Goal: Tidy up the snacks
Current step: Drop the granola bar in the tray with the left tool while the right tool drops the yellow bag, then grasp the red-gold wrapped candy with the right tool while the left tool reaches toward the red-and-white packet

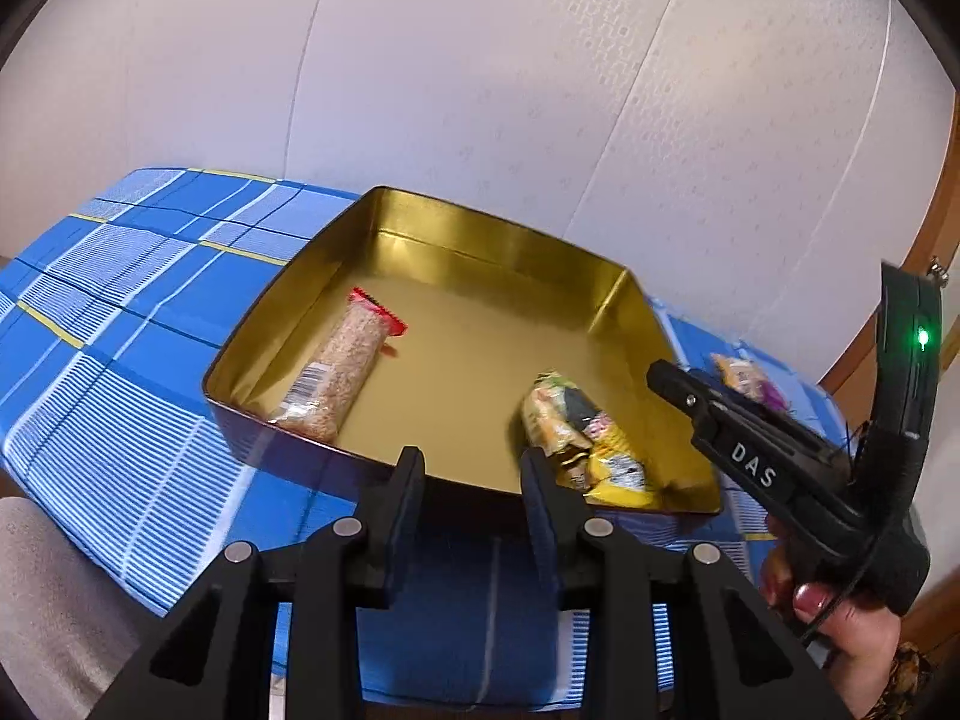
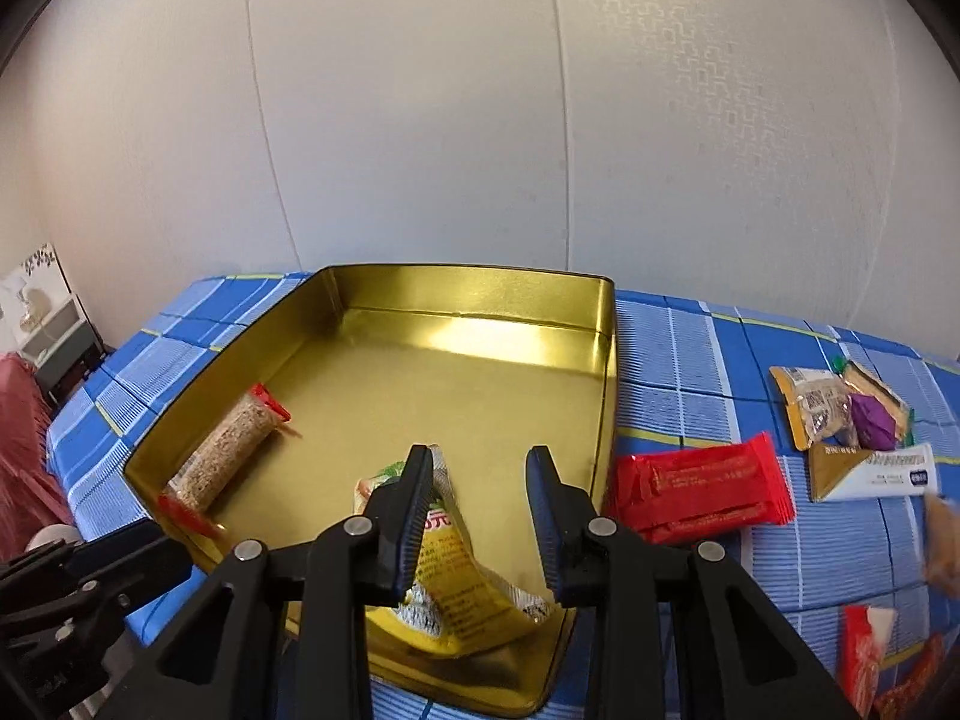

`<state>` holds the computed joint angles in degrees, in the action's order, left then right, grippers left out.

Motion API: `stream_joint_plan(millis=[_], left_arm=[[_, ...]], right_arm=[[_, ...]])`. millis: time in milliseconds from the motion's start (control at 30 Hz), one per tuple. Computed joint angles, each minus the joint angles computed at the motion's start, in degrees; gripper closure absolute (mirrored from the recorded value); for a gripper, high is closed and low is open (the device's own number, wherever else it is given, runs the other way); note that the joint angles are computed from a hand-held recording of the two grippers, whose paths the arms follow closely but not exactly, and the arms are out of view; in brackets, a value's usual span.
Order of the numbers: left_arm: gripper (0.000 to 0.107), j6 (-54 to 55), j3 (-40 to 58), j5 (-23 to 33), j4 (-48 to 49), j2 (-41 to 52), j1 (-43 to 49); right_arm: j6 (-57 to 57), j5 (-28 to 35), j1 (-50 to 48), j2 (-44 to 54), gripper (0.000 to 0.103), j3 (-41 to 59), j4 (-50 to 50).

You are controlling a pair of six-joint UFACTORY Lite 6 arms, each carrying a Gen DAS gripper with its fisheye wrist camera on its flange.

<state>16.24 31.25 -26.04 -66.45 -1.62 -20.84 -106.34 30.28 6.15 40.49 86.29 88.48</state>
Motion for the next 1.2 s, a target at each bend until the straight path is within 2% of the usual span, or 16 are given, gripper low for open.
stream_joint_plan(millis=[100,267,567,667,900,967,1033,1200], left_arm=[[0.069,-2.99,-0.31,-0.21,2.8,-0.32,-0.5],[0.069,-3.41,0.83,0.0,4.05,0.82,-1.46],[0.068,-7.53,3.1,0.52,10.45,3.78,-4.25],[0.068,-7.85,4.45,0.72,12.59,5.11,-5.99],[0.068,-6.28,8.04,2.24,14.26,8.4,-8.62],[0.068,-5.1,8.9,2.48,13.39,9.27,-9.1],[0.068,-4.27,9.36,2.54,12.82,9.7,-9.79],[0.068,-2.0,10.52,2.55,11.07,10.74,-10.92]], right_arm=[[-0.57,1.83,-2.11,-1.84,0.07,-2.05,1.03],[0.61,3.65,-7.37,-3.72,0.067,-4.17,1.19],[9.03,1.84,-16.89,-1.5,0.066,-0.67,-4.18],[16.02,1.88,-20.43,1.32,0.056,3.39,-8.8],[34.68,1.24,-27.89,8.11,0.054,13.89,-21.7],[39.15,1.3,-29.38,9.01,0.05,15.67,-25.01],[44.35,1.29,-30.35,10.23,0.042,17.79,-29.3],[57.22,2.78,-30.21,14.66,0.041,23.74,-41.4]])
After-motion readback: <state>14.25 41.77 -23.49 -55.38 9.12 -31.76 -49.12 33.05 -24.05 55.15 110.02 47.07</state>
